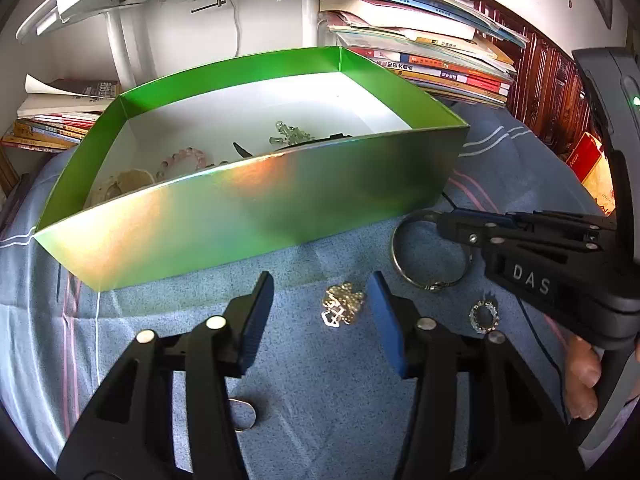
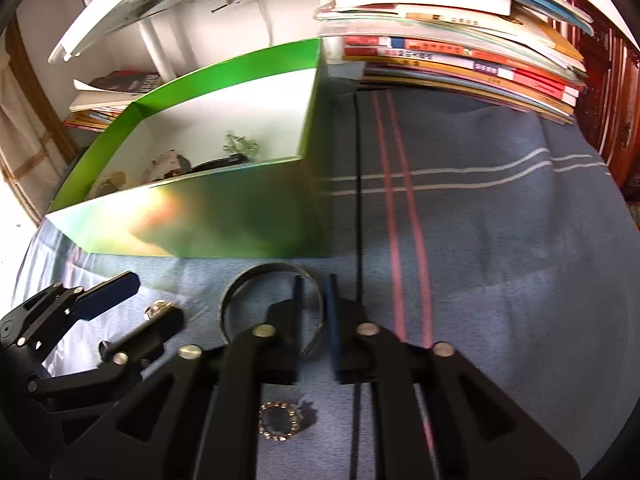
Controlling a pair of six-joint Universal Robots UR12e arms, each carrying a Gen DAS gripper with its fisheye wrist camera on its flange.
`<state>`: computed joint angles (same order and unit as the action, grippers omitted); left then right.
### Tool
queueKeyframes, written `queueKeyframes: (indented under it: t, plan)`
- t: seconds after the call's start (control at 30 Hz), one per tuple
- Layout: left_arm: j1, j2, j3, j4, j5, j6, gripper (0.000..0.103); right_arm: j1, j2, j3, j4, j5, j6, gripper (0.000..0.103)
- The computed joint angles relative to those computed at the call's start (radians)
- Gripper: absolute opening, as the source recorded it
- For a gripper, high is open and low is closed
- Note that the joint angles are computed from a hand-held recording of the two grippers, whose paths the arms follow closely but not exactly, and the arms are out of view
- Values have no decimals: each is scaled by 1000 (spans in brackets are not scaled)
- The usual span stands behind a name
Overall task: Organize jewelry
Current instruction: 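Grasp the silver bangle rim with the right gripper and lift it, then grasp the gold flower brooch with the left gripper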
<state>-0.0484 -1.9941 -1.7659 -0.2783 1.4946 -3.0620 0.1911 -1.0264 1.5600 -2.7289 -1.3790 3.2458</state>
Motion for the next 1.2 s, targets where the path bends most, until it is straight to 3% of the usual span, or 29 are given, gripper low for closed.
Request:
queueKeyframes:
  t: [0.07, 0.23, 0.43, 0.5, 0.57, 0.67, 1.2]
  plan:
    - [0, 1, -1, 3, -13, 1, 57, 3, 0, 0, -3, 0, -14, 27]
    - [-10, -4, 1, 15, 12, 21, 59, 16, 2, -2, -12, -47, -37, 27]
    - [-10, -8, 6, 1, 13, 10, 59, 17, 1, 2, -25, -62, -31, 15]
    - [-11, -9, 9, -7, 20, 9, 57, 20, 2, 1, -25, -79, -29, 12]
    - [-16, -14, 12, -11, 47, 16, 45, 23, 2, 1, -26, -95, -29, 11]
    - [-23, -17, 10, 0, 67, 40, 40, 23, 1, 1, -28, -102, -25, 11]
    - [-12, -10, 6, -11, 65, -7, 37, 20, -3, 8, -28, -123, 10, 11]
